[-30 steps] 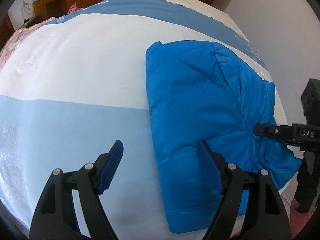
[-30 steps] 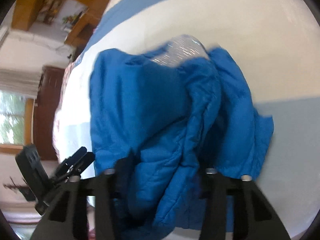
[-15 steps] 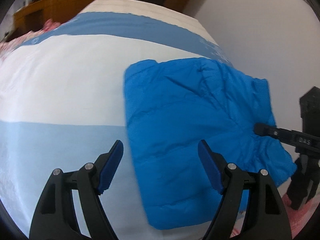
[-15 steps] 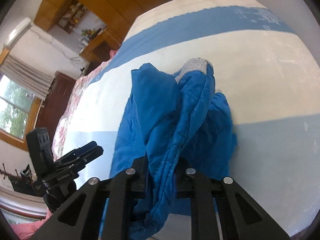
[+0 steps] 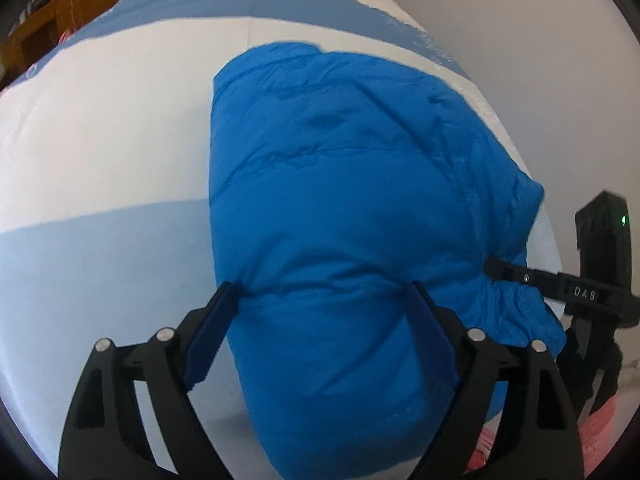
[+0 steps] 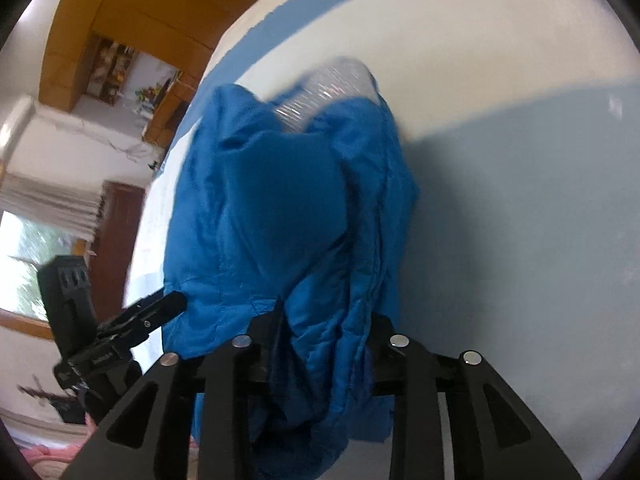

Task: Fold large clothes
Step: 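Grasp the jacket bundle with the right gripper while the left gripper smooths it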

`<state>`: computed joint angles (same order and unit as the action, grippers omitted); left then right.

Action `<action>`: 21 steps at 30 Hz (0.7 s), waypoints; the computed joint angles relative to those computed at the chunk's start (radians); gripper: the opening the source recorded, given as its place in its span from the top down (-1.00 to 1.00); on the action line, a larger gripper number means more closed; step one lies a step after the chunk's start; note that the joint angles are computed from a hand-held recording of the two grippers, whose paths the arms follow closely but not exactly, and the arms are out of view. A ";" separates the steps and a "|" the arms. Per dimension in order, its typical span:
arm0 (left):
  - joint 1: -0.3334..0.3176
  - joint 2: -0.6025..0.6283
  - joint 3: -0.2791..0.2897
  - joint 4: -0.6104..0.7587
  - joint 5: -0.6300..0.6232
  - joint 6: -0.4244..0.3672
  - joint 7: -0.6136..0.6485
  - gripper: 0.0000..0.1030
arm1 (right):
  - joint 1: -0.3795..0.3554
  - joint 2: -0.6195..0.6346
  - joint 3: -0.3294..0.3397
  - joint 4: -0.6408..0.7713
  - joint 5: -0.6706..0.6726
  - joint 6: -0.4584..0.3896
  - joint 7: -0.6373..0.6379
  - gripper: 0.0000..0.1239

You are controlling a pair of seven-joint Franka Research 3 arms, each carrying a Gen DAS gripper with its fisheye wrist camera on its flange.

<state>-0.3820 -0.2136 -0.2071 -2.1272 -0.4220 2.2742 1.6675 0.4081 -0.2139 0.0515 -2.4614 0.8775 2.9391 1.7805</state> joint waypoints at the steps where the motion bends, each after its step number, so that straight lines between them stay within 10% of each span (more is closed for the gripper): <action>1: -0.001 0.002 0.000 -0.006 -0.004 0.008 0.002 -0.69 | 0.000 0.002 0.000 0.000 0.002 0.005 0.001 0.52; 5: 0.007 0.011 0.011 0.016 -0.022 -0.029 -0.001 -0.64 | -0.114 -0.053 0.079 -0.017 -0.280 -0.070 0.220 0.42; 10: 0.031 -0.024 -0.001 0.016 0.044 -0.027 -0.054 -0.52 | -0.326 -0.118 0.282 0.123 -0.895 -0.381 0.635 0.28; 21: 0.004 -0.017 -0.014 0.040 0.134 -0.019 -0.109 -0.50 | -0.192 -0.033 0.256 0.277 -1.080 -0.533 0.684 0.51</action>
